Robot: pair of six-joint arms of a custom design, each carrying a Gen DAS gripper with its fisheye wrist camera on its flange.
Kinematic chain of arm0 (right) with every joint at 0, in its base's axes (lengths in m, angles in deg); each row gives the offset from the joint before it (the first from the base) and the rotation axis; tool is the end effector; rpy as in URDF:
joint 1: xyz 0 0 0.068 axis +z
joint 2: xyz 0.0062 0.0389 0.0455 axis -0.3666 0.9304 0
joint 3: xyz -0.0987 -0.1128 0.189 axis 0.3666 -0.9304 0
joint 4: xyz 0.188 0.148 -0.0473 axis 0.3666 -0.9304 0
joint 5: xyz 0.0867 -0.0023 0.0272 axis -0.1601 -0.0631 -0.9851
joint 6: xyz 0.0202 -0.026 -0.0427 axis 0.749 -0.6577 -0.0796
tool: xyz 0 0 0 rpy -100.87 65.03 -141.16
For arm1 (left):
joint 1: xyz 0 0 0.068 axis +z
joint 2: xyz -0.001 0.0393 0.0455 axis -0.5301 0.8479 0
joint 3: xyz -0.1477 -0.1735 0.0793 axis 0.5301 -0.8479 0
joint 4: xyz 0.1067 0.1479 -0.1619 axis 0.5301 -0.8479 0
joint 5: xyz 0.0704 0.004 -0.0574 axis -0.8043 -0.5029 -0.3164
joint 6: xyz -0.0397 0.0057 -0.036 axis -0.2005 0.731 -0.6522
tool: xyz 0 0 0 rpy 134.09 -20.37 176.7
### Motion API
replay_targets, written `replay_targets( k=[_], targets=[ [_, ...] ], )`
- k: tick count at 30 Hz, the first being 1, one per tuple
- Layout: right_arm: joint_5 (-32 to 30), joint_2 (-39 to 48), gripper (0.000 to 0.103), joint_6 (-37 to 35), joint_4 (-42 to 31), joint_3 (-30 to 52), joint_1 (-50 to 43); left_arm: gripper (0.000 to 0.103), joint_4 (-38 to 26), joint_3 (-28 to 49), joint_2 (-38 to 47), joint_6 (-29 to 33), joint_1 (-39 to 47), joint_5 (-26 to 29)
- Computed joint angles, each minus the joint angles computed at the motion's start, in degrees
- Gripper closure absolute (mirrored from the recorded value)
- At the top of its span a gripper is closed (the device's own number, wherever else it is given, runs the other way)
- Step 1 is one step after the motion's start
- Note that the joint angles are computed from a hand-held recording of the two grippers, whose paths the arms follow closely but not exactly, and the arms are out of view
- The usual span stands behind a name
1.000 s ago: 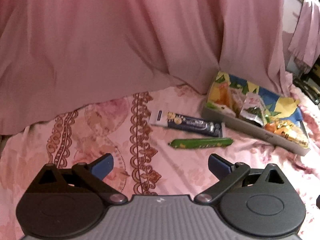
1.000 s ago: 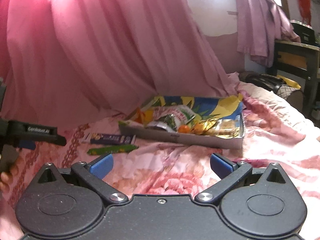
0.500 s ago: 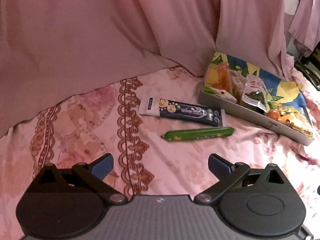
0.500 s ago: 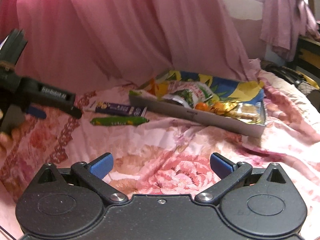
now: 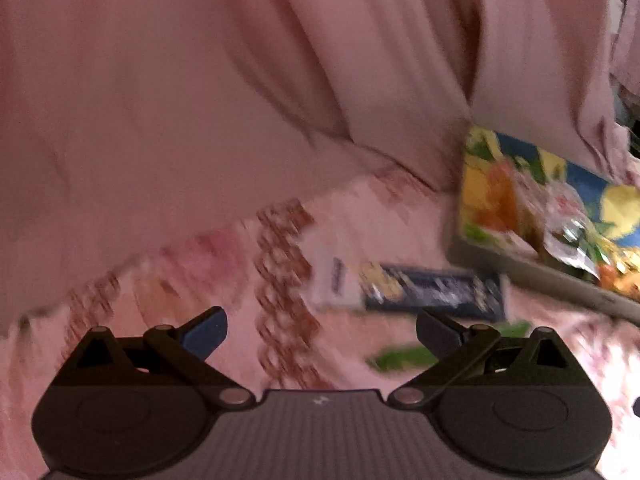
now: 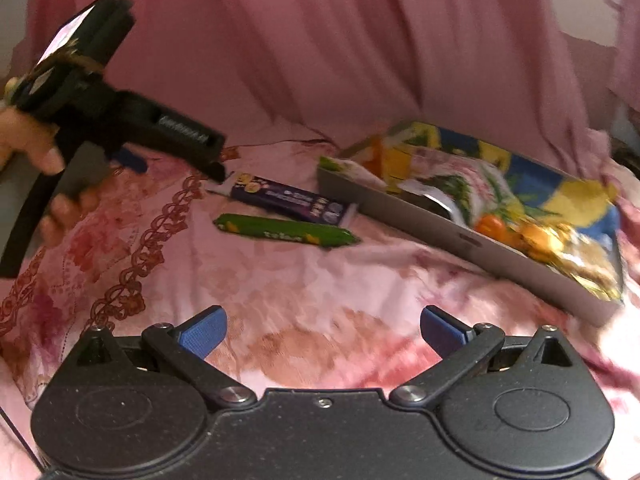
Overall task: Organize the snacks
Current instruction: 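Withdraw both open tools from the tray toward the tube and sausage stick, then lower the left tool to the navy tube while the right approaches the green sausage stick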
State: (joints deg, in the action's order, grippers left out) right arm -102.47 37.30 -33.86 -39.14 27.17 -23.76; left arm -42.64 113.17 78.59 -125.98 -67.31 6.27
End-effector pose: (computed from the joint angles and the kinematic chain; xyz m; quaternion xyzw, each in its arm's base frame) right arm 0.2985 0.0112 0.1708 -0.4472 0.7930 0.1875 0.3689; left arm 0.2614 -0.1568 0.2052 -0.3390 0.8719 0.1293 0.3289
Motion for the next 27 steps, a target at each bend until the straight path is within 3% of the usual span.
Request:
replay_targets(
  k=[6, 8, 13, 20, 24, 27],
  targets=[
    [-0.23, 8.83, 0.001, -6.18, -6.49, 11.18, 7.41, 0.0, 6.02, -2.92, -1.29, 11.79, 4.58, -5.2],
    [0.51, 12.72, 0.001, -8.65, -9.24, 16.34, 10.38, 0.0, 8.55, -3.9, -0.85, 13.13, 6.12, -5.98],
    [2.91, 21.92, 0.001, -13.21, -15.89, 29.17, 15.88, 0.0, 21.36, -10.04, -2.23, 17.59, 10.58, 0.83],
    [3.93, 36.18, 0.001, -18.7, -31.49, 50.09, 19.0, 0.0, 39.59, -16.79, -3.12, 27.9, 14.64, 7.92],
    [5.01, 42.65, 0.003, -19.5, -38.28, 59.55, 19.75, 0.0, 43.81, -17.31, -2.11, 31.23, 15.91, 11.95],
    [4.97, 44.59, 0.004, -19.5, -39.57, 62.02, 19.76, 0.0, 42.77, -15.39, -0.12, 33.1, 16.1, 13.73]
  ],
)
